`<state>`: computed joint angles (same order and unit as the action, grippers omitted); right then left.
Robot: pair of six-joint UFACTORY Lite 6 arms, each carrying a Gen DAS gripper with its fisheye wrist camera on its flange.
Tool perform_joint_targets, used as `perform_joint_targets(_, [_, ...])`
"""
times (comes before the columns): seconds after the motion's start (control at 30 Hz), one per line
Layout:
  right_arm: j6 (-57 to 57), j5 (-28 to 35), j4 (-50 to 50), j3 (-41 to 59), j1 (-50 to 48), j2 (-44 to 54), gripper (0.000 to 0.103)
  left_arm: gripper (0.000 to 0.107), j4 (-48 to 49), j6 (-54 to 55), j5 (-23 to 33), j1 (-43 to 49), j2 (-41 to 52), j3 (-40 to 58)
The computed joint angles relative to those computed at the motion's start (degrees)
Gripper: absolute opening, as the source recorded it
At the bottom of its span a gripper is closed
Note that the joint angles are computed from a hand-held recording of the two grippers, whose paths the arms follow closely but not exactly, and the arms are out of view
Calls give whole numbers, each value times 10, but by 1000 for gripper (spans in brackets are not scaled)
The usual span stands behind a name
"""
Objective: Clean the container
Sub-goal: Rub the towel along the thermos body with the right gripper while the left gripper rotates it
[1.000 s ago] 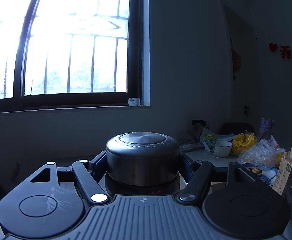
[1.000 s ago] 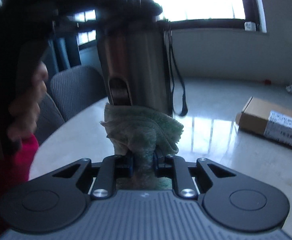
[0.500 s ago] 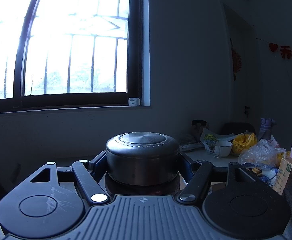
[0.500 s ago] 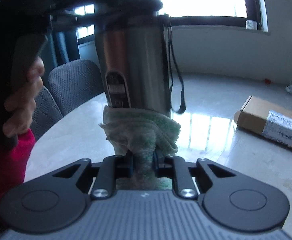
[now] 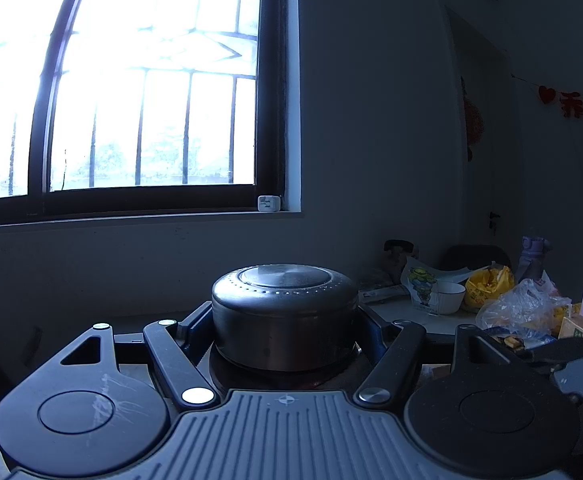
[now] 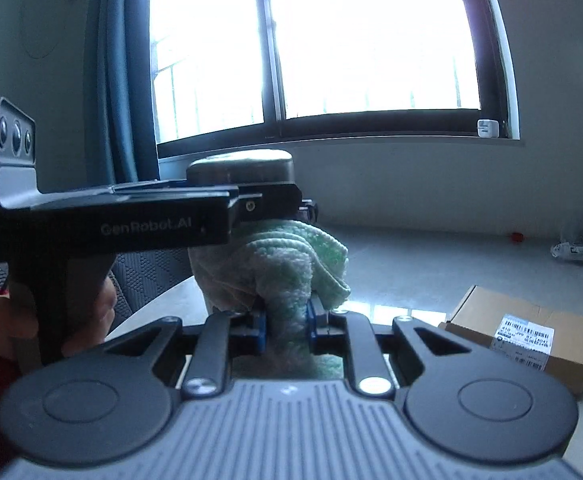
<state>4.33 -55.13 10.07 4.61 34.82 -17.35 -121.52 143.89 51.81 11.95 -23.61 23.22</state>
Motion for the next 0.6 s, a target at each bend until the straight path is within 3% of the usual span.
perform_joint_targets(0.2, [57, -66, -69, 7, -37, 87, 18, 71, 2, 0, 2, 2, 0, -1])
perform_joint_targets(0.37, [62, -85, -80, 20, -39, 138, 18, 71, -5, 1, -7, -6, -10, -6])
perform_joint_targets(0.6, [69, -118, -112, 82, -46, 288, 18, 71, -4, 3, -2, -2, -12, -11])
